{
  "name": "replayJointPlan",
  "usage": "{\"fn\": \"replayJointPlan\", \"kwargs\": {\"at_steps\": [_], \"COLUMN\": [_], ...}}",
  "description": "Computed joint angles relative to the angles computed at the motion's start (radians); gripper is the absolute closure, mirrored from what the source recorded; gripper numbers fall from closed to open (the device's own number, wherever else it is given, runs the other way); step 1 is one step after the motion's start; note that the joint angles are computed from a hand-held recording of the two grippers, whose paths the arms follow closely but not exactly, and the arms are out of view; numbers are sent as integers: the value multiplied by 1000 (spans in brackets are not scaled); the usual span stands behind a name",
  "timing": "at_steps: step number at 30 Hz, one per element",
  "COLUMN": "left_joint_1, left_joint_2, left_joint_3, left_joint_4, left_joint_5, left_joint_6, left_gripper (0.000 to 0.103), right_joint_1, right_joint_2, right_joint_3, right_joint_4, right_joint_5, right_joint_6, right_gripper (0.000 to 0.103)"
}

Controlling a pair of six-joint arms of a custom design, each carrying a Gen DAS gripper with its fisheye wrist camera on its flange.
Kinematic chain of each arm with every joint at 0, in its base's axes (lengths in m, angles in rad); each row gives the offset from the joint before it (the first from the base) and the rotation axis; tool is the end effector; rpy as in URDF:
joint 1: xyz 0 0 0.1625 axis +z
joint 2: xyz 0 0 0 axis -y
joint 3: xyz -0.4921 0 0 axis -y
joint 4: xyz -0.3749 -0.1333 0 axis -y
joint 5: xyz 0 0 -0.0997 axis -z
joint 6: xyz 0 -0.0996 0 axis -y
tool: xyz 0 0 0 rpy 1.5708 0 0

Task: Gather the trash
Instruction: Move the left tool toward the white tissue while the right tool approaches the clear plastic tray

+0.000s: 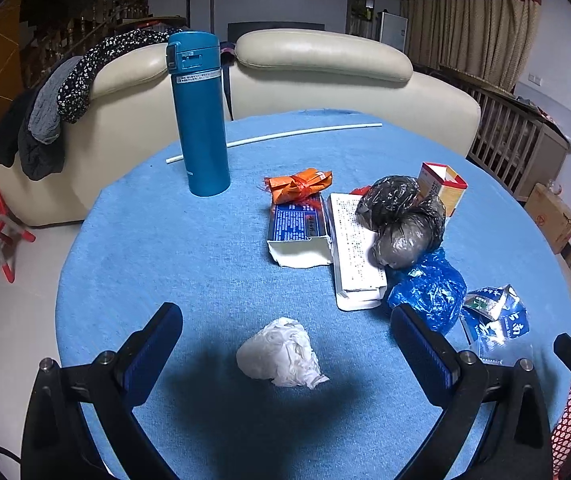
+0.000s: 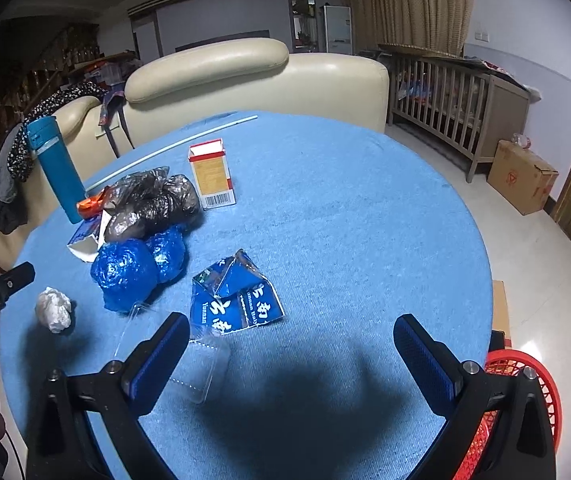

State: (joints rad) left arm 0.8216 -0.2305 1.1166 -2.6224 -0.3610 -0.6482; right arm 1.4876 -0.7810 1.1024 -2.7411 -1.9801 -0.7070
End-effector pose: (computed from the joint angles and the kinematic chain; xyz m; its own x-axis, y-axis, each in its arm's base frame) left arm -0.3928 -0.7549 -0.0337 -0.6954 -0.3343 -0.6361 0.3160 0.6528 -0.6885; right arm 0.0236 -0.8445 0.4050 -0.7119 -0.1435 0.6875 -0.5360 0.7436 -0.3998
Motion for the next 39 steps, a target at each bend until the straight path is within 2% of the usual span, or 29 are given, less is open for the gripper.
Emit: {"fn": "replayJointPlan", "kwargs": {"at_steps": [14, 25, 33, 39], "left_joint_1": [3, 5, 6, 4], "left_joint_2": [-16, -19, -23, -42], "left_joint_3": [30, 24, 31, 70], "left_joint_4": [7, 69, 68, 43], "left_joint_5": [-22, -26, -29, -27], "left_joint_6": [-27, -68, -74, -87], "left_gripper": [0, 0, 0, 0], "right_joint_1": [-8, -6, -9, -20], "right_joint_2": [-9, -23, -35, -47], "right_joint_3": [8, 31, 50, 51], "right_joint_4": [27, 56, 80, 147], "right_joint_5": [-2, 33, 52, 91], "right_joint_6": [12, -5, -1, -12], "right_gripper": [0, 0, 0, 0]}}
